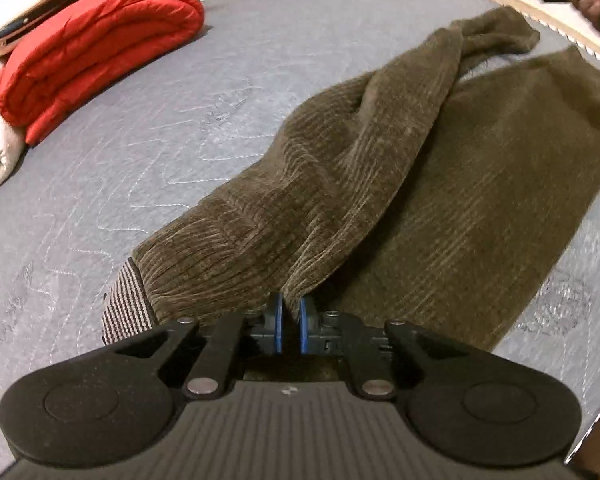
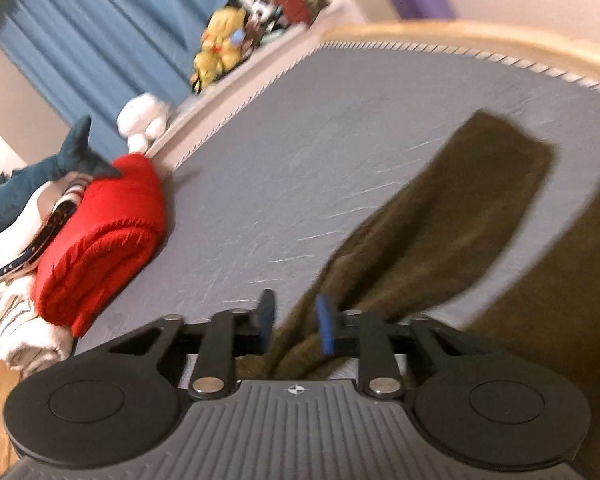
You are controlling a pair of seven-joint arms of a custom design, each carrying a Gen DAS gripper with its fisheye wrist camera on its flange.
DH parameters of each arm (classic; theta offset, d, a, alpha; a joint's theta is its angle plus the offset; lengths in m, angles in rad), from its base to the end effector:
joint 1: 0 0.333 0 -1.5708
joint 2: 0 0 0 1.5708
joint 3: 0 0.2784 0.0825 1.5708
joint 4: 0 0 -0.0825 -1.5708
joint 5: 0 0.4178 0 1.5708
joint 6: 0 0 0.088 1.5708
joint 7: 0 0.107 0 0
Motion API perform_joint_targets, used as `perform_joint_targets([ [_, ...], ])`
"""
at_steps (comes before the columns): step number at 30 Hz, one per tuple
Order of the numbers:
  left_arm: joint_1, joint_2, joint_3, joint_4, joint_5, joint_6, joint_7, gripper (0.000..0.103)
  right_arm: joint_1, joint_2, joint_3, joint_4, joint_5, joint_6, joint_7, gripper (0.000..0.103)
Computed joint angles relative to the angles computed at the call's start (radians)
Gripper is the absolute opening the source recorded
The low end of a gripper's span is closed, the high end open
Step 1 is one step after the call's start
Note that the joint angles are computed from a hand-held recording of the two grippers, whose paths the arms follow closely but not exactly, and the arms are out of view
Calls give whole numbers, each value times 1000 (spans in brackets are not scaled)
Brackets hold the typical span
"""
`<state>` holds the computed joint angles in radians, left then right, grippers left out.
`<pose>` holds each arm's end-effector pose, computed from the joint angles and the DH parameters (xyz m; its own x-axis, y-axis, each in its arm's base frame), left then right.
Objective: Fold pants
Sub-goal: 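Grasp both pant cuffs with the right gripper and fold them toward the waistband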
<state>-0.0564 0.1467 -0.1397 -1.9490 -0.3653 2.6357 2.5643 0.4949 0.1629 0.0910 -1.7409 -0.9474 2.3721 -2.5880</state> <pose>0.6444 -0.1163 0.4111 -0.7353 -0.6459 -0.2053 -0.4739 0.7065 -0.5256 0.5705 0.3640 0.4847 -0.5798 -0.6009 -0.5503 -0.2874 0.7828 -0.5519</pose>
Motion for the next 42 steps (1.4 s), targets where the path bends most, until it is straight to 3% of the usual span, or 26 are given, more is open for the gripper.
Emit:
perform_joint_targets([
  [2,2,12,2,19,1,-13,-1,9,-39,68,-15,56,67,78,-98,6],
  [6,0,12,4,17,21,-23,-5,9,-83,221,-40,214,200,126,-288,6],
  [10,5,25,3,33,8,-44,-1,9,-100,383,-45,421,382,-17,-464,11],
  [14,8,36,3,49,4,-60,3,9,-80,508,-71,607,489,-207,-544,23],
  [19,11,32,1,44,-5,-65,17,9,-56,580,-103,726,535,-327,-570,23],
  [21,10,30,1,41,-4,-64,17,9,-51,600,-112,754,540,-332,-562,23],
  [24,8,26,1,36,-4,-58,16,9,-46,595,-125,732,529,-290,-558,22],
  [25,10,25,1,34,-10,-57,17,9,-46,573,-129,695,524,-266,-542,11],
  [26,12,21,0,33,-21,-59,21,9,-37,549,-137,659,506,-245,-521,7],
  [29,25,5,-5,26,-79,-62,52,9,0,403,-168,468,389,-151,-418,6],
  [33,33,-40,-7,-13,-147,-38,107,9,58,172,-160,243,199,-168,-283,6],
  [38,52,-118,8,-63,-303,-31,185,9,137,-93,-51,4,23,-362,-106,6],
  [42,59,-174,30,-101,-362,-56,247,5,182,-172,81,-79,37,-591,82,6],
])
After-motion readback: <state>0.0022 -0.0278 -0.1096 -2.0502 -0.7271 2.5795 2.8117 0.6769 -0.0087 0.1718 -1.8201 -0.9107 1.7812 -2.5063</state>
